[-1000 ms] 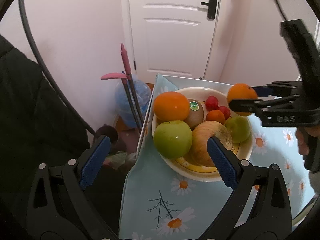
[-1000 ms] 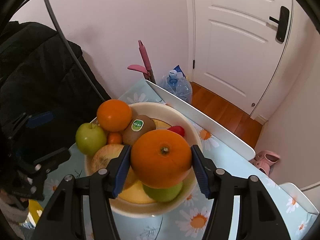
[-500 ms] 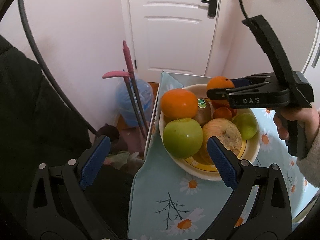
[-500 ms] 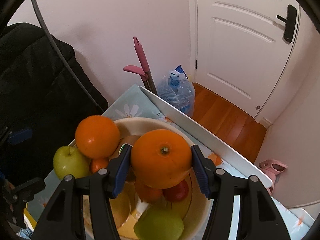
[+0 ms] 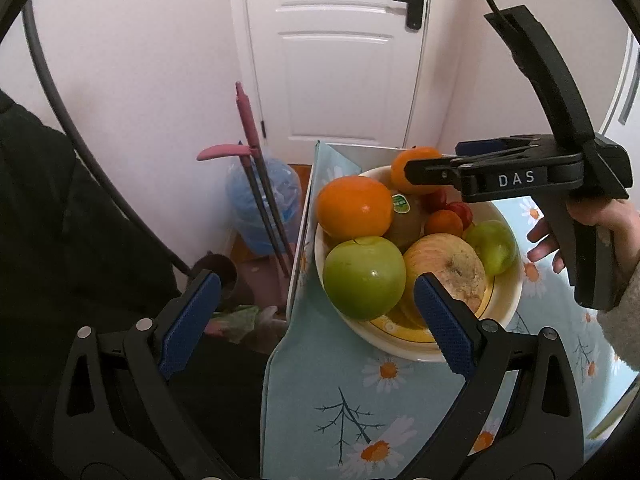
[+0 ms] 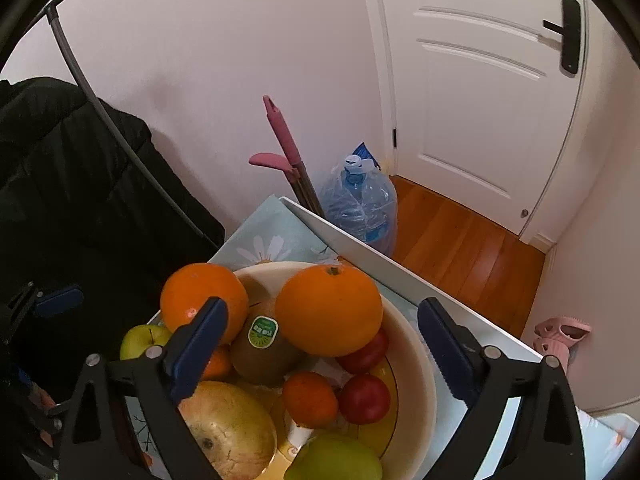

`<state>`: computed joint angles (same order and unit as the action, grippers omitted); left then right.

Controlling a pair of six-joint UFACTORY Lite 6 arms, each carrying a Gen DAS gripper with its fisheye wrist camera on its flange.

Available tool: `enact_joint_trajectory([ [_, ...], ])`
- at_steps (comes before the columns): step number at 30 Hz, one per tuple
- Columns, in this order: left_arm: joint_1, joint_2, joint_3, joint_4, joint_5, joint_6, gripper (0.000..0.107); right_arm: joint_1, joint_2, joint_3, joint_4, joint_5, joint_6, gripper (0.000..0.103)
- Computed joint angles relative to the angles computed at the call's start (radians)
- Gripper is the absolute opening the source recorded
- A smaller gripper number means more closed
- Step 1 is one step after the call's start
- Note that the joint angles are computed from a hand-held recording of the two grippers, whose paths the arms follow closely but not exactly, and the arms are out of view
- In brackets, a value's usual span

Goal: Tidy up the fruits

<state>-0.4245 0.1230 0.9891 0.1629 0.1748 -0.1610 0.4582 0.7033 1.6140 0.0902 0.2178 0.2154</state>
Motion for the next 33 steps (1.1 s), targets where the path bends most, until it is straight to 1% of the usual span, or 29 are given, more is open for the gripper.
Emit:
enact_joint_trajectory([
  [2, -0.004, -0.008, 0.001, 0.011, 0.007, -0.010, 0.102, 0.006, -0.020, -0.018, -0.056, 0.002, 0.065, 0.095],
  [4, -0.018, -0.022, 0.001, 0.076, 0.018, -0.078, 0.102, 0.013, -0.062, -0.060, -0.142, -0.004, 0.157, 0.095],
  [10, -0.095, -0.078, 0.019, 0.226, 0.077, -0.267, 0.102, 0.027, -0.285, -0.272, -0.412, -0.009, 0.463, 0.095],
  [13, -0.156, -0.122, 0.028, 0.336, 0.123, -0.415, 0.102, 0.040, -0.450, -0.403, -0.537, 0.023, 0.615, 0.095],
  [16, -0.240, -0.165, 0.049, 0.432, 0.192, -0.551, 0.102, 0.074, -0.636, -0.522, -0.652, 0.115, 0.751, 0.095],
  [17, -0.271, -0.173, 0.059, 0.464, 0.216, -0.593, 0.102, 0.098, -0.722, -0.570, -0.692, 0.169, 0.804, 0.095],
  [18, -0.301, -0.181, 0.065, 0.499, 0.239, -0.637, 0.102, 0.112, -0.771, -0.595, -0.711, 0.203, 0.831, 0.095],
  [20, -0.376, -0.201, 0.079, 0.576, 0.299, -0.732, 0.102, 0.166, -0.913, -0.665, -0.762, 0.317, 0.924, 0.095],
  [21, -0.409, -0.202, 0.092, 0.602, 0.327, -0.767, 0.102, 0.205, -0.996, -0.704, -0.789, 0.397, 0.984, 0.095],
  [23, -0.483, -0.206, 0.116, 0.645, 0.380, -0.830, 0.102, 0.281, -1.109, -0.755, -0.834, 0.530, 1.080, 0.095],
  [25, -0.557, -0.214, 0.130, 0.690, 0.427, -0.895, 0.103, 0.408, -1.221, -0.800, -0.876, 0.717, 1.196, 0.095],
  [26, -0.583, -0.219, 0.134, 0.702, 0.445, -0.911, 0.103, 0.462, -1.258, -0.813, -0.887, 0.794, 1.239, 0.095],
  [28, -0.655, -0.224, 0.149, 0.739, 0.495, -0.965, 0.103, 0.618, -1.337, -0.837, -0.901, 0.991, 1.357, 0.095],
  [29, -0.680, -0.227, 0.152, 0.751, 0.511, -0.987, 0.103, 0.705, -1.361, -0.841, -0.906, 1.091, 1.426, 0.095],
  [31, -0.733, -0.244, 0.156, 0.774, 0.535, -1.027, 0.103, 0.859, -1.396, -0.848, -0.912, 1.255, 1.539, 0.095],
  [32, -0.755, -0.246, 0.161, 0.781, 0.548, -1.041, 0.103, 0.951, -1.398, -0.844, -0.913, 1.346, 1.608, 0.095],
  [33, -0.780, -0.248, 0.167, 0.789, 0.562, -1.055, 0.103, 1.018, -1.386, -0.834, -0.910, 1.415, 1.664, 0.095],
])
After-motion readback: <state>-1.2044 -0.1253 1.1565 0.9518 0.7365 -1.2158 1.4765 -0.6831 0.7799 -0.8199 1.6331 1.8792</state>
